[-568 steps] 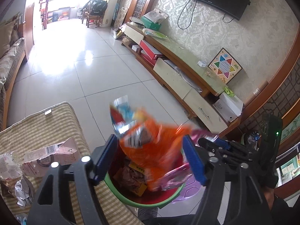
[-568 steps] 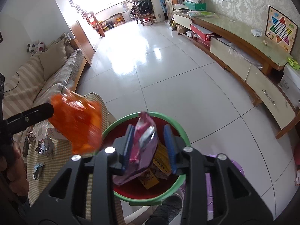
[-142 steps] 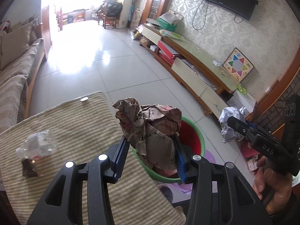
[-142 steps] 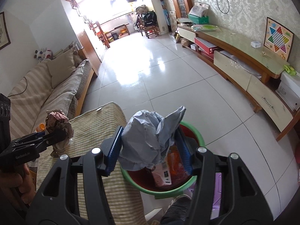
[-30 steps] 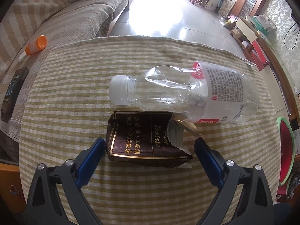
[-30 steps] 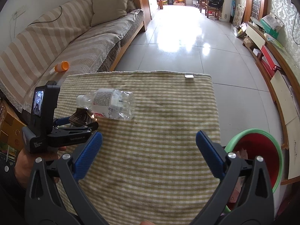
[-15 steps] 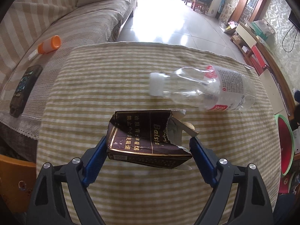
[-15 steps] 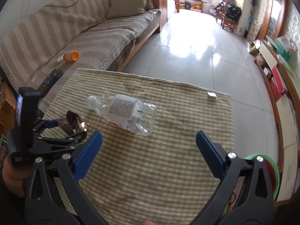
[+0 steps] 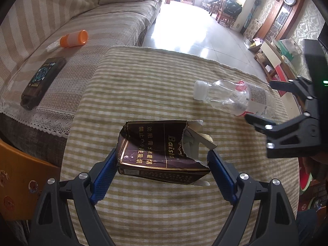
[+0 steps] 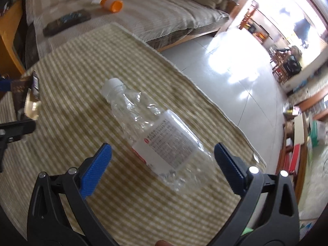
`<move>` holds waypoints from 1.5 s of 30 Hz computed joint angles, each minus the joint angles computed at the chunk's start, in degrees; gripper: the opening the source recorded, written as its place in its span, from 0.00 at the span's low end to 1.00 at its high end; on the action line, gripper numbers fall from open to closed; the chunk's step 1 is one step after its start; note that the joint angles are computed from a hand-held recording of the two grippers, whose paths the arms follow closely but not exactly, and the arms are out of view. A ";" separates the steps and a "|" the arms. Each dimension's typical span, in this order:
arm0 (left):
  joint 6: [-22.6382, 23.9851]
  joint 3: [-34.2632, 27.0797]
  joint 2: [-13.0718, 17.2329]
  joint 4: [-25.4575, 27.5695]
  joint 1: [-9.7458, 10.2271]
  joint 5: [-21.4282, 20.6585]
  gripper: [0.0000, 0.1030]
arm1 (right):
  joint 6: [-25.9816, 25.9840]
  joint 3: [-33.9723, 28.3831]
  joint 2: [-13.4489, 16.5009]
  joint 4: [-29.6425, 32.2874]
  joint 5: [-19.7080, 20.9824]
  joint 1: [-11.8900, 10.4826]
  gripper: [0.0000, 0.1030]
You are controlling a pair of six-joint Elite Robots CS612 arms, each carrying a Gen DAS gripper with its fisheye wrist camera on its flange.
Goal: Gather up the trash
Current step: 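Grasp the brown cigarette box with the left tool while the right tool grasps the plastic bottle, then lift the brown box and plastic bottle and carry them over the red bin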
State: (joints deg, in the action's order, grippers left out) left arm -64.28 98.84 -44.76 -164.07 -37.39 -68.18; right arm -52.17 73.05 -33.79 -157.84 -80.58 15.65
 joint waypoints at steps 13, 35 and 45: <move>-0.38 1.48 -0.39 -3.51 0.06 -0.25 0.80 | -0.55 -5.20 3.22 6.61 -1.32 0.52 0.82; 4.28 -2.00 -1.95 -0.61 -3.10 3.15 0.80 | 21.89 10.74 -7.71 -0.70 7.76 -6.02 0.72; 7.86 -5.76 -2.13 3.05 -5.21 5.17 0.80 | 31.34 17.29 -12.00 -8.38 13.15 -11.45 0.72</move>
State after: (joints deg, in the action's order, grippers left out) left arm -56.42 93.09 -46.90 -161.02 -42.60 -63.01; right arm -20.83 90.34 -45.79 -166.22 -67.43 4.20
